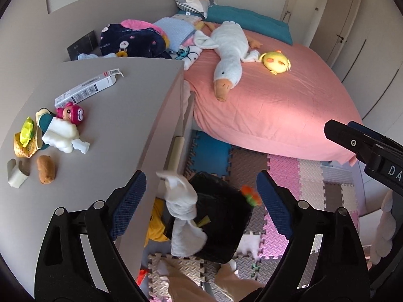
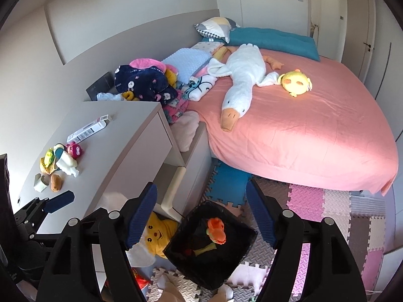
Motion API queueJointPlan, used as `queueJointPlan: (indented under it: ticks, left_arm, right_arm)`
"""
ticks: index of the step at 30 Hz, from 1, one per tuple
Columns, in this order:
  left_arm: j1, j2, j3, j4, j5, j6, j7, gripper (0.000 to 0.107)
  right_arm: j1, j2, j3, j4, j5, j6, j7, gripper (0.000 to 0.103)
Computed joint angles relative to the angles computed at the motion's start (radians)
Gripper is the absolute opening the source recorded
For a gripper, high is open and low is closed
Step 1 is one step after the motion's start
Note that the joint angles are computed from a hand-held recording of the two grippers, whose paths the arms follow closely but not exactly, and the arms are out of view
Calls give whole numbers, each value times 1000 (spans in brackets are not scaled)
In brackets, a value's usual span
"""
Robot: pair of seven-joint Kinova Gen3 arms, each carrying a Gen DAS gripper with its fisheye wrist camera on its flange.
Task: Collect trash
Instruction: 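Carry towel and orange toy over the black bin and release both, then move both tools back over the desk toward the remaining items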
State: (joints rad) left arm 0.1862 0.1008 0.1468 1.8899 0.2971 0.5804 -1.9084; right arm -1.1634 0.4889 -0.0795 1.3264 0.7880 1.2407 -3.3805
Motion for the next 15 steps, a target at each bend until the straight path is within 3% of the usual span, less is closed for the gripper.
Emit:
queueJointPlan:
  ticks: [15]
  left_arm:
    - [-13, 5, -10, 2, -19, 2, 16, 86]
  right_arm:
    - [17, 11, 2, -3, -3, -64, 23, 73]
